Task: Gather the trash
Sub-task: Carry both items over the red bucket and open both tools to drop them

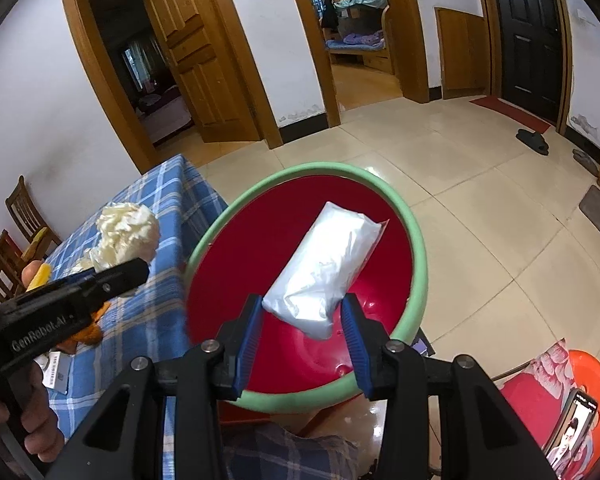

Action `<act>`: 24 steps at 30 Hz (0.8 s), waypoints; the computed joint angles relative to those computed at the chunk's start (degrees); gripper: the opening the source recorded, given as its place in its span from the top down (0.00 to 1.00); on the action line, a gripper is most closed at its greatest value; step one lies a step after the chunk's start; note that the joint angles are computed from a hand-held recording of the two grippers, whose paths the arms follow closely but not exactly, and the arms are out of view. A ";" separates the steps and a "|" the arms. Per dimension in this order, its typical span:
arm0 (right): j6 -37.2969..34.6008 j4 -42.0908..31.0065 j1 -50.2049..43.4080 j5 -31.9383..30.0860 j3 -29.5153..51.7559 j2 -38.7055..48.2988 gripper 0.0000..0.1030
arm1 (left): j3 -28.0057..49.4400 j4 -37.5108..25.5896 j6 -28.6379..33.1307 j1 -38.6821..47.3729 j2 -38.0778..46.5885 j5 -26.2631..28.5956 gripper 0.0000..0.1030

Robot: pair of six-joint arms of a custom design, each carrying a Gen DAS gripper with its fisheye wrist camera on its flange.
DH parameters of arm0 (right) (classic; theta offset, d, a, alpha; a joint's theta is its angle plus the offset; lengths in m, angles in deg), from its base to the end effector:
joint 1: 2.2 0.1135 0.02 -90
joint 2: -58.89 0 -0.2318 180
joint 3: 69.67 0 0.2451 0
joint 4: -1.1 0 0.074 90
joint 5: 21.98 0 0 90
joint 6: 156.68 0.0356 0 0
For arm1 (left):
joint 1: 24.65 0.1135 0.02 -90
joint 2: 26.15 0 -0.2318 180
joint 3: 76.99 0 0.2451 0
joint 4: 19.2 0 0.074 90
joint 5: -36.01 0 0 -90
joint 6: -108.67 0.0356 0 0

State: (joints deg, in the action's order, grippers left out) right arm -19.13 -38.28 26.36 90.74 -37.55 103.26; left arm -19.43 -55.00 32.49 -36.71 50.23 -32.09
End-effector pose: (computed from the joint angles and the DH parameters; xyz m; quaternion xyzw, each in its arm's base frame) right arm 0.1472 0.0645 0.1398 0.2166 0.9026 0.0521 0.3684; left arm 0.2509 -0.0672 0.1724 0.2657 0.8987 -0.1764 0.3011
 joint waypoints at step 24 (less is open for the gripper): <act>-0.54 0.23 -1.15 -0.23 -0.25 -0.69 0.43 | 2.53 1.15 -2.39 0.12 3.75 -2.18 0.39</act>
